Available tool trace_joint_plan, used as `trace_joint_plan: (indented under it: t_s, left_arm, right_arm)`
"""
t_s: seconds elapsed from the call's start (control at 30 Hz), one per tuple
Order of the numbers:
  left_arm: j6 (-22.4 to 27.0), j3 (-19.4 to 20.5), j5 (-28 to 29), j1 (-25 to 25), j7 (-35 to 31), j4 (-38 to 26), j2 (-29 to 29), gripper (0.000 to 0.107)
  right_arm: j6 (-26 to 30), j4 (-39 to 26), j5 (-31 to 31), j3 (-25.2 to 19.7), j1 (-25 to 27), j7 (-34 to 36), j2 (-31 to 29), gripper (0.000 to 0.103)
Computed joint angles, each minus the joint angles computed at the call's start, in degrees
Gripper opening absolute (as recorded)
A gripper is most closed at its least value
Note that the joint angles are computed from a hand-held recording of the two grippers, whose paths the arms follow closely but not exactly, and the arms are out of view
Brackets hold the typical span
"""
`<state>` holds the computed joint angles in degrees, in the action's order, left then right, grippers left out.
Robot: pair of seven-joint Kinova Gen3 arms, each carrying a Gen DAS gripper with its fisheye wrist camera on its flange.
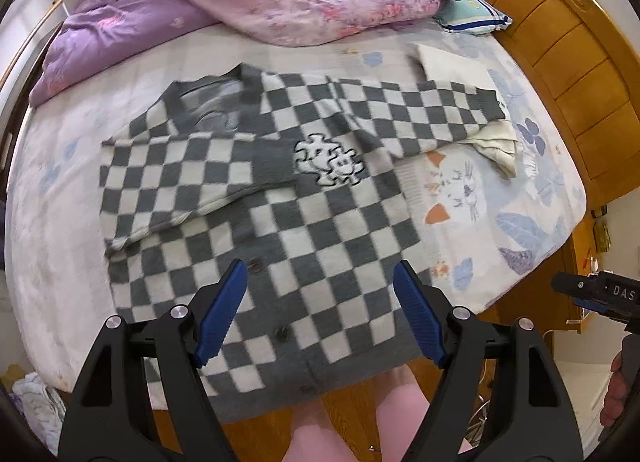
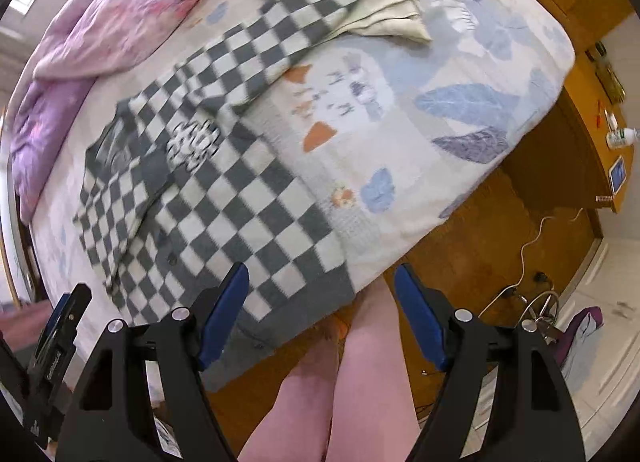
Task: Fold large clothes
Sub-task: 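Reach the right tool to the other sleeve cuff and grasp it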
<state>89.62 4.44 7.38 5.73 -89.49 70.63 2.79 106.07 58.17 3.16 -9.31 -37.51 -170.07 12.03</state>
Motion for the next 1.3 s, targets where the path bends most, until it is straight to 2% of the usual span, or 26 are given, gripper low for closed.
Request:
trace_joint_plan:
  t_s: [0.07,0.13,0.23,0.3,0.37,0.5,0.57,0.67,0.73,0.8,0.83,0.9,1.0,1.1,1.2,1.3]
  left_arm:
    - [-1.75,1.03,-0.71,1.52,3.21,-0.72,1.24,0.076]
    - [-3.68,1.57,-1.56,3.80,6.72,-1.79,2.91,0.076]
    - [-4.48,4.09,-0.74,4.09,9.64,-4.80,6.98,0.077]
    - [-4.52,2.77,0.89,6.58,14.24,-7.82,11.06,0.078]
    - [-4.54,1.84,0.00,9.39,18.79,-10.86,14.60,0.078]
    - [-4.51,0.06,-7.53,16.29,22.75,-18.38,21.77,0.078]
    - [-3.49,1.27,-8.45,16.24,24.05,-22.12,25.33,0.078]
    - [-0.25,0.37,-8.87,17.41,25.72,-28.98,30.97,0.078]
    - [1.66,-0.33,-9.66,18.28,26.05,-32.99,33.97,0.078]
    - [3.61,-1.14,-10.54,19.02,26.26,-37.20,37.09,0.078]
    - [4.54,-1.49,-10.81,19.20,26.28,-38.73,38.33,0.078]
    - [5.94,-1.95,-10.92,19.22,26.44,-40.88,40.18,0.078]
    - [6.69,-2.23,-10.43,18.49,26.56,-42.12,42.11,0.078]
    - [6.20,-2.57,-10.84,18.40,25.31,-41.88,42.93,0.078]
    - [8.33,-2.58,-11.07,18.43,23.62,-45.45,45.68,0.078]
    - [8.77,-3.36,-11.82,18.88,22.63,-47.51,47.63,0.078]
  right_arm:
    - [-3.39,4.11,-1.51,1.45,2.71,2.16,-2.65,0.073]
    - [-7.59,8.81,-4.26,2.33,8.02,6.82,-5.49,0.073]
    - [-12.00,13.23,-6.64,2.86,15.98,13.81,-7.24,0.073]
    - [-14.66,15.33,-8.53,3.31,21.29,18.47,-7.24,0.073]
    - [-18.86,17.92,-10.55,4.10,26.60,23.13,-7.33,0.073]
    - [-25.60,19.25,-14.75,4.25,37.22,32.45,-3.90,0.073]
    - [-27.65,18.30,-15.68,2.67,42.53,37.11,-0.81,0.073]
    - [-29.77,15.78,-19.02,1.30,49.35,44.10,4.71,0.073]
    - [-30.77,14.03,-22.10,4.09,49.89,47.28,7.80,0.073]
    - [-31.48,11.22,-24.82,9.19,48.34,50.24,11.58,0.072]
    - [-32.25,10.07,-24.97,10.60,47.86,50.58,13.20,0.066]
    - [-35.10,9.62,-25.48,10.66,48.77,50.30,15.36,0.057]
    - [-38.09,9.34,-29.43,9.29,51.91,49.09,19.28,0.048]
    - [-40.57,9.10,-29.14,9.38,52.07,46.38,21.55,0.047]
    - [-41.48,8.00,-27.85,8.94,52.00,45.09,23.49,0.047]
    - [-47.46,11.81,-28.42,8.09,52.22,45.24,22.50,0.046]
